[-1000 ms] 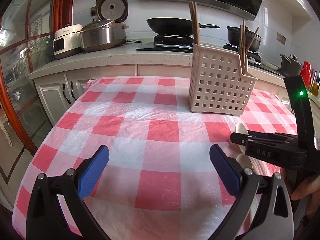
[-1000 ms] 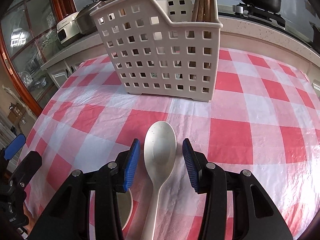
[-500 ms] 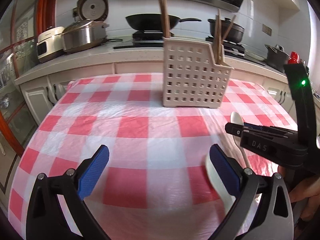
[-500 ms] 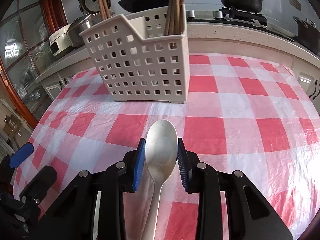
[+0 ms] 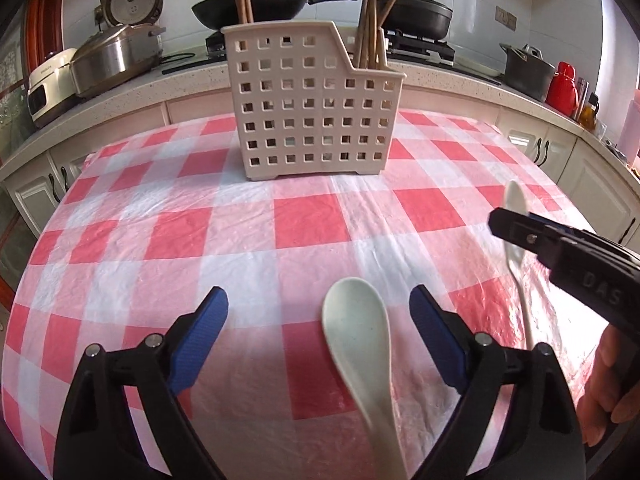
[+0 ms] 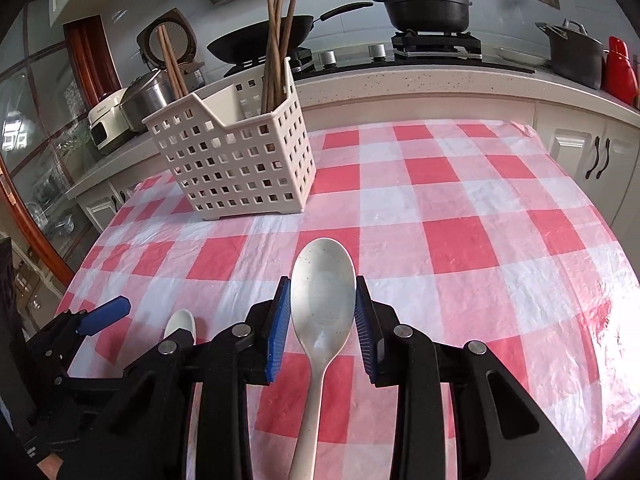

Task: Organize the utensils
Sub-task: 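Lift the white spoon with the right gripper while the left gripper grasps the other spoon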

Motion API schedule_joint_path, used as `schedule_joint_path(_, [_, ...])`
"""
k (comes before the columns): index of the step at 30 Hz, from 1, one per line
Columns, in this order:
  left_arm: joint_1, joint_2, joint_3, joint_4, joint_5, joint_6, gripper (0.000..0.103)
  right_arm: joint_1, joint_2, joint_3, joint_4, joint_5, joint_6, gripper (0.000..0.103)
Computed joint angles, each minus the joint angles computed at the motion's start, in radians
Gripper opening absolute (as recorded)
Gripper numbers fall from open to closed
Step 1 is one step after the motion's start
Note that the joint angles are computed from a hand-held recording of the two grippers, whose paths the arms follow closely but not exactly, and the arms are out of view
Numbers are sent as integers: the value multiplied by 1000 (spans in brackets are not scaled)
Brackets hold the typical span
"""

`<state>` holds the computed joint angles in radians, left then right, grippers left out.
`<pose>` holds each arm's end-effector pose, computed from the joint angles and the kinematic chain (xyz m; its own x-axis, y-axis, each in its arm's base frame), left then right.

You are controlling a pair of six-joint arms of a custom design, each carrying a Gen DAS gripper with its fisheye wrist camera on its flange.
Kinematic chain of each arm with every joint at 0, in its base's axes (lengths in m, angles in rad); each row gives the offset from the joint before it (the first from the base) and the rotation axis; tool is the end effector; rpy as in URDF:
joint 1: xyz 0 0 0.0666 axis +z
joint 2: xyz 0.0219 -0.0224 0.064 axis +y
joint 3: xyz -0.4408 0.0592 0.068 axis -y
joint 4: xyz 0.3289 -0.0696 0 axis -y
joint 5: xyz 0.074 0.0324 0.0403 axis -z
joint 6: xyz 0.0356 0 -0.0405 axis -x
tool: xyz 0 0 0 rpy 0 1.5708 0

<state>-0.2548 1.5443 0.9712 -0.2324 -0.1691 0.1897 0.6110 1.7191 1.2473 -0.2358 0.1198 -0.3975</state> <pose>0.4175 -0.1030 0.3159 -0.7110 -0.0069 -0.7032 0.0016 0.9999 -0.0114 0.4370 0.3004 0.3358 -0.6826 -0.0089 -0.7307 -0.2505 0.9422 0.2225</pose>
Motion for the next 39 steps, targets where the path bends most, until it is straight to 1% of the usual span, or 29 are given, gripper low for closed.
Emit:
schedule_joint_path(2, [1,13,13,-18,16,5,81,-3,-16,-21,10,12,2,30])
schedule_joint_path(4, [1,26,26,-37,26,10,73,-9,-29,-37,19,10,1,30])
schedule_joint_path(6, [-1,36,36,-51,31,13,70,-11,-38,-50,25,14,0,30])
schedule_joint_path(8, [-5,41,40,-58,32,13,64,-15,-43,-58,31,12,-4,30])
schedule_joint_path(10, [-7,47,47,-70,35,7,52,-18,-44,-65,35,5,-9,30])
schedule_joint_path(12, [-7,53,54,-81,39,7,46,-18,-43,-67,36,2,-11,30])
schedule_joint_path(15, [-3,52,51,-76,45,9,42,-17,-41,-69,35,-1,-11,30])
schedule_joint_path(16, [-1,51,50,-75,48,9,38,-17,-40,-69,34,-3,-13,30])
schedule_joint_path(17, [-1,50,49,-73,50,10,36,-17,-39,-69,34,-5,-13,30])
schedule_joint_path(22, [10,42,40,-58,78,18,35,-10,-39,-69,31,-3,-8,30])
schedule_joint_path(25, [15,26,23,-30,70,21,35,-4,-41,-69,31,0,-3,30])
schedule_joint_path(28, [25,-5,-2,8,64,35,35,4,-50,-73,49,6,1,30])
schedule_joint_path(31, [31,-53,-34,66,34,32,35,13,-64,-77,69,13,9,30])
schedule_joint_path(35, [39,-119,-74,147,0,16,35,39,-90,-80,98,40,43,30])
schedule_joint_path(39, [26,-178,-110,229,-57,-34,35,64,-107,-75,117,66,79,30])
